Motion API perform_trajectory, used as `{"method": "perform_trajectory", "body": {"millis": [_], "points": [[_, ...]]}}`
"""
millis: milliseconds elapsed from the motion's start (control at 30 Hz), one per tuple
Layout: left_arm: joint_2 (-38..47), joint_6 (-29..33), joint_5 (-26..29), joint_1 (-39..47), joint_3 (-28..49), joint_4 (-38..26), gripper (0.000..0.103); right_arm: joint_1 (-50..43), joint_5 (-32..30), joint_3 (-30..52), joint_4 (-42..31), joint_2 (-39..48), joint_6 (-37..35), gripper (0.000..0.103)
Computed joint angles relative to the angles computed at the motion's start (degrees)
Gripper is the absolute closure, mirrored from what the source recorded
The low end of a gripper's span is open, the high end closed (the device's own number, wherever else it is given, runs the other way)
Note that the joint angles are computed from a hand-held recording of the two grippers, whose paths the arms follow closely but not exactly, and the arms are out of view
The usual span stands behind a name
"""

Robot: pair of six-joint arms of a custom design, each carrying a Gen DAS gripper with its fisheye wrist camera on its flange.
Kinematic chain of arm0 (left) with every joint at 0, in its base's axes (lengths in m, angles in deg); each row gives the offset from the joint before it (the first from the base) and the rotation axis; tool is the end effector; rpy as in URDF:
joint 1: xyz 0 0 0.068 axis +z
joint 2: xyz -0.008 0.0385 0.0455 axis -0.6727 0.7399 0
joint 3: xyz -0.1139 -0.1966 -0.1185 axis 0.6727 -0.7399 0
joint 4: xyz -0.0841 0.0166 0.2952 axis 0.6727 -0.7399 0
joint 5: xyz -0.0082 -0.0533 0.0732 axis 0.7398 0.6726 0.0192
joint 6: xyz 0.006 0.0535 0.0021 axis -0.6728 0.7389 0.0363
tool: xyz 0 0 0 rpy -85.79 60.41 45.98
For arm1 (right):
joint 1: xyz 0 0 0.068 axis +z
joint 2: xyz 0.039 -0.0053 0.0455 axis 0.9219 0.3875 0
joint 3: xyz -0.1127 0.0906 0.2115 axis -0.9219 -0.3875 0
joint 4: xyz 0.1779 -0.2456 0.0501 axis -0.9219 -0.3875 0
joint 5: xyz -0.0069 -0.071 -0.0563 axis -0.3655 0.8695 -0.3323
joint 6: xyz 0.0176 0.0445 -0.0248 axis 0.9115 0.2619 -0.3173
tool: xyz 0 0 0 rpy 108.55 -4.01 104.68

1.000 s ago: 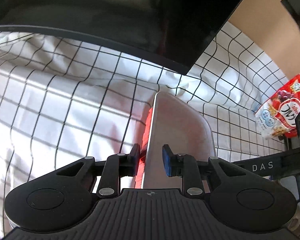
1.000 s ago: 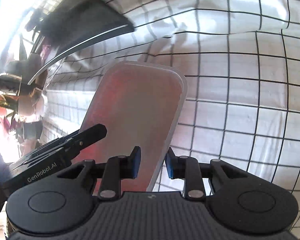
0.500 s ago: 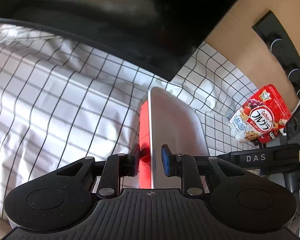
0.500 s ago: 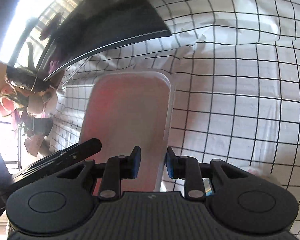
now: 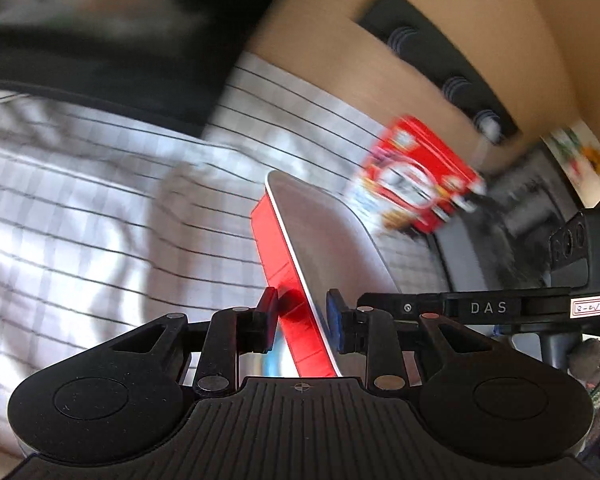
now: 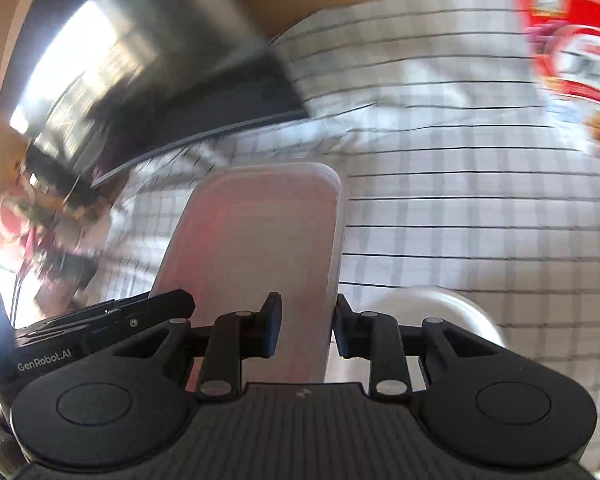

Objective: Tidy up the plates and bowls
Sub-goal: 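Lift the red-and-white container and lower it onto the white bowl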

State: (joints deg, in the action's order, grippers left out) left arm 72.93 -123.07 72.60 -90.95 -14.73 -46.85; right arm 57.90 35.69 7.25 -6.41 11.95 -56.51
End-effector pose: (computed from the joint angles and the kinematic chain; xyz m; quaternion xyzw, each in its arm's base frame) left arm 0.1488 -0.1551 0.2744 -0.1540 0.8987 -0.2513 0.3247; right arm 0.2527 -0.0209 0.2703 -0.2066 0.9297 0.2539 0.1689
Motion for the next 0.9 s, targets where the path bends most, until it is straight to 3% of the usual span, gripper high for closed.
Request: {"method": "perform_trajectory", "body": {"millis": [167,333,600,900], "points": [[9.01,3.30,5.10,-3.39,-0.07,10.41,0.076,-13.84,-0.42,-6.01,0.96,-5.05,-5.22,0.075],[14.05,2.26,7.81,-4.98,-2.32,16.68,0.076,-19.40,0.46,-9.05,3.72,-2.27,-6.82,0.075],[14.00,-3.00,9.23,-2.95,-6.82,17.85,0.081,-17.60,-0.99,-8.87,4.47,5.04,-10.02,0.075],[15.13,-5.99,11.26,-1.53,-6.97,19.40,0.082,-16.39,-1.46,-0.89,-0.42,14.51,-15.89,0.075]]}}
